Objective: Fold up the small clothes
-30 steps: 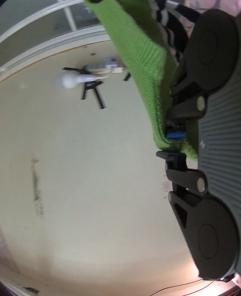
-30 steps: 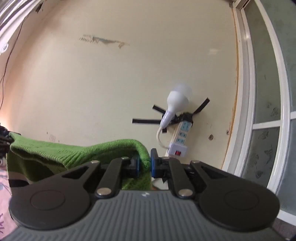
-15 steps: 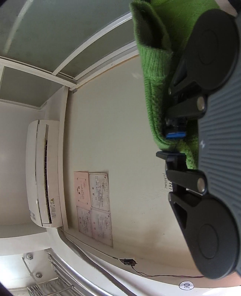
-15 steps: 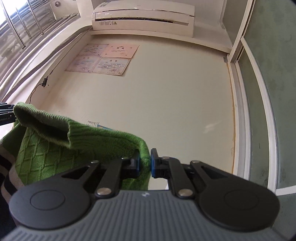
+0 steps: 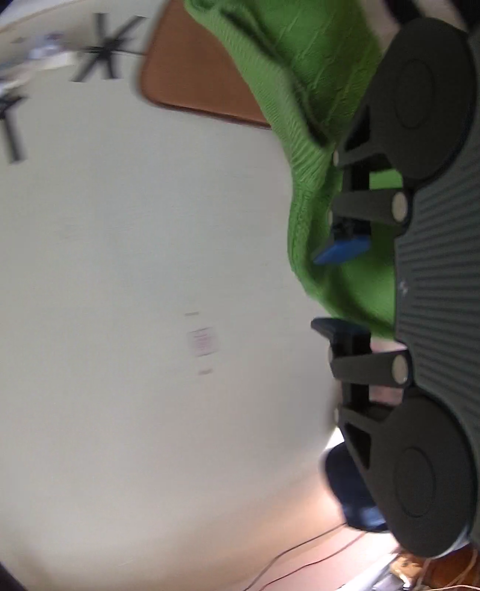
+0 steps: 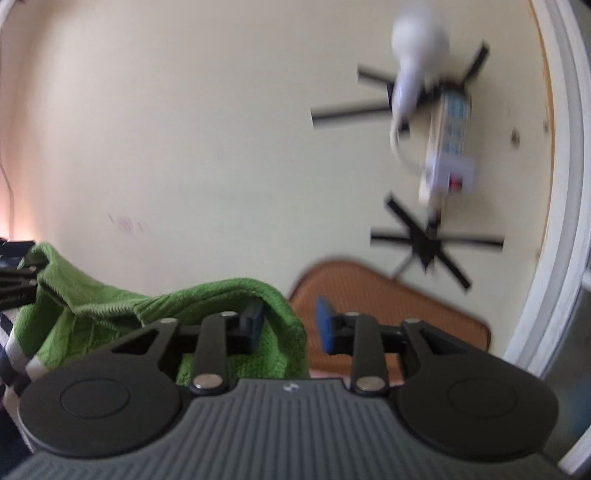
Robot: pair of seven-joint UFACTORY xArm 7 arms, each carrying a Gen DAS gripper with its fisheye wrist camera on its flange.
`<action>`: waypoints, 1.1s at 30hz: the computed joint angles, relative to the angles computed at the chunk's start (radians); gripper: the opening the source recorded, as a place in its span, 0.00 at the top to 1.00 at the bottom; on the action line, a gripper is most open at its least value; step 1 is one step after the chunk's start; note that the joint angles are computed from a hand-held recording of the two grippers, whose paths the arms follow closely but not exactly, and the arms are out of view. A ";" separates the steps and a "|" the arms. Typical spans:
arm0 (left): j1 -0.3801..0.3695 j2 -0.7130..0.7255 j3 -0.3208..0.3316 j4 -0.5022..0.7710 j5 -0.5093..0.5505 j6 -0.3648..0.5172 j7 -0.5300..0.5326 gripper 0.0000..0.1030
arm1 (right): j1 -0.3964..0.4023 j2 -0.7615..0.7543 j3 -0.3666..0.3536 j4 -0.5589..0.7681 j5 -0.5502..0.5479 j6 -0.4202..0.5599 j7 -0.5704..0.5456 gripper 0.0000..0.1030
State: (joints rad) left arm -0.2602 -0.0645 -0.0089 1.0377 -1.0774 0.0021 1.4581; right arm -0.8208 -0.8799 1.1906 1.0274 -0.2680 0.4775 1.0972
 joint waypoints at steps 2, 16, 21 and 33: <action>0.003 -0.022 0.056 -0.036 -0.209 0.117 0.201 0.74 | 0.070 0.028 0.000 -0.093 0.032 -0.008 0.039 0.63; 0.301 -0.386 0.281 -0.359 0.056 0.818 0.240 0.54 | 0.786 0.034 -0.173 -0.291 0.099 0.336 0.265 0.86; 0.320 -0.402 0.288 -0.379 0.125 0.803 0.135 0.54 | 0.576 -0.054 -0.103 -0.177 -0.174 0.763 0.077 0.85; 0.374 -0.455 0.328 -0.384 0.326 1.010 0.016 0.57 | 1.107 -0.114 -0.394 -0.407 -0.036 0.426 0.343 0.51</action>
State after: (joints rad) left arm 0.1137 -0.5195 0.3191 0.6535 -0.7515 1.0126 1.4741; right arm 0.2860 -0.9938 0.7961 0.6204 -0.3036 0.9032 1.4397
